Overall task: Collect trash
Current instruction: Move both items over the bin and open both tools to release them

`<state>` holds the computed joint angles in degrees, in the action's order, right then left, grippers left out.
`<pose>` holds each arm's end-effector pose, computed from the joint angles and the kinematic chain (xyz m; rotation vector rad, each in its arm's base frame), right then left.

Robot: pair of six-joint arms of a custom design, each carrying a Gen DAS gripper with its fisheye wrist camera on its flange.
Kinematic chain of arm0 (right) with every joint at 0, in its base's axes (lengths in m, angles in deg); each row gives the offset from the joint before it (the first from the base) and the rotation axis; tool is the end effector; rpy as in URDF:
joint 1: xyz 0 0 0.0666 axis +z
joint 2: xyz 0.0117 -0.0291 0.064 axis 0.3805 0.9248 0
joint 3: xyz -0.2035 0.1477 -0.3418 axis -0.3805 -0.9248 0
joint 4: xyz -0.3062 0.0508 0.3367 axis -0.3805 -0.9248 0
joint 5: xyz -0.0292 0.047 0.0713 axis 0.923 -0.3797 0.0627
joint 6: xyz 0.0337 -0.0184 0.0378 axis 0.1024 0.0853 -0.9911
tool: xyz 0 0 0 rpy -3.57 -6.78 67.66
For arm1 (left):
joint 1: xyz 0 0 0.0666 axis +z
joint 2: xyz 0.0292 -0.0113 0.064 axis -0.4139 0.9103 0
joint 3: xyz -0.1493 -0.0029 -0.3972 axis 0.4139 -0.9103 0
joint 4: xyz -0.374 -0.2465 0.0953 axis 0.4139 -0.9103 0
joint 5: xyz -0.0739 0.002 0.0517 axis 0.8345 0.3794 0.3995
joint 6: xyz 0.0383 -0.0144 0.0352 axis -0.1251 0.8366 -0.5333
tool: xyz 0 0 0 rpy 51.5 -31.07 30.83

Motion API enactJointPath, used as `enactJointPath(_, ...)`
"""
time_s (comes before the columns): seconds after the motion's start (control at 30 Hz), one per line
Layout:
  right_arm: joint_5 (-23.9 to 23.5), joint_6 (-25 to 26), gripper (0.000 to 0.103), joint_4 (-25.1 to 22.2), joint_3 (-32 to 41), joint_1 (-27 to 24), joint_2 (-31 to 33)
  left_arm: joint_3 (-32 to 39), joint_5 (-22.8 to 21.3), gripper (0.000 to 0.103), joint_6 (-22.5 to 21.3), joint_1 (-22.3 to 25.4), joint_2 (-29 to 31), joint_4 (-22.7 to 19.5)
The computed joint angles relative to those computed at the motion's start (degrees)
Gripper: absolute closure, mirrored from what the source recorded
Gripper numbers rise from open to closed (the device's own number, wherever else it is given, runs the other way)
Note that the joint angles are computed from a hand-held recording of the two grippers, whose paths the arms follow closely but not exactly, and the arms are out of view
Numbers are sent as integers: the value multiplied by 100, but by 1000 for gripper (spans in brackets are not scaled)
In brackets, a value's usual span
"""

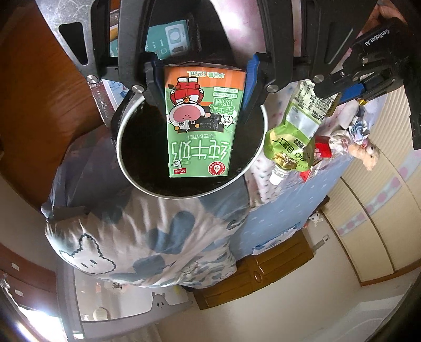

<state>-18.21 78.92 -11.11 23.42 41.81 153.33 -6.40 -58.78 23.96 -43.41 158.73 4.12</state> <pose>0.5756 0.2102 0.4815 -0.2804 2.4169 0.4814 0.5034 -0.1705 0.4911 0.0571 2.4033 -0.1824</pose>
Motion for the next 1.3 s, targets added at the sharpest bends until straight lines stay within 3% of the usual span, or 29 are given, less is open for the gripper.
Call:
enactJointPath(1.03, -53, 46, 54, -299, 652, -219, 639, 800, 153, 72, -63, 30, 825, -274)
enactJointPath(1.1, -55, 23, 54, -290, 666, -229, 659, 832, 147, 69, -6, 42, 868, -319)
enactJointPath(1.17, -104, -61, 53, -292, 684, -251, 678, 794, 179, 50, 79, 66, 851, -291)
enactJointPath(1.2, -111, -94, 51, -308, 696, -259, 688, 763, 156, 46, 109, 71, 827, -269)
enactJointPath(1.3, -56, -139, 41, -266, 661, -266, 651, 592, 133, 43, 171, 102, 688, -185)
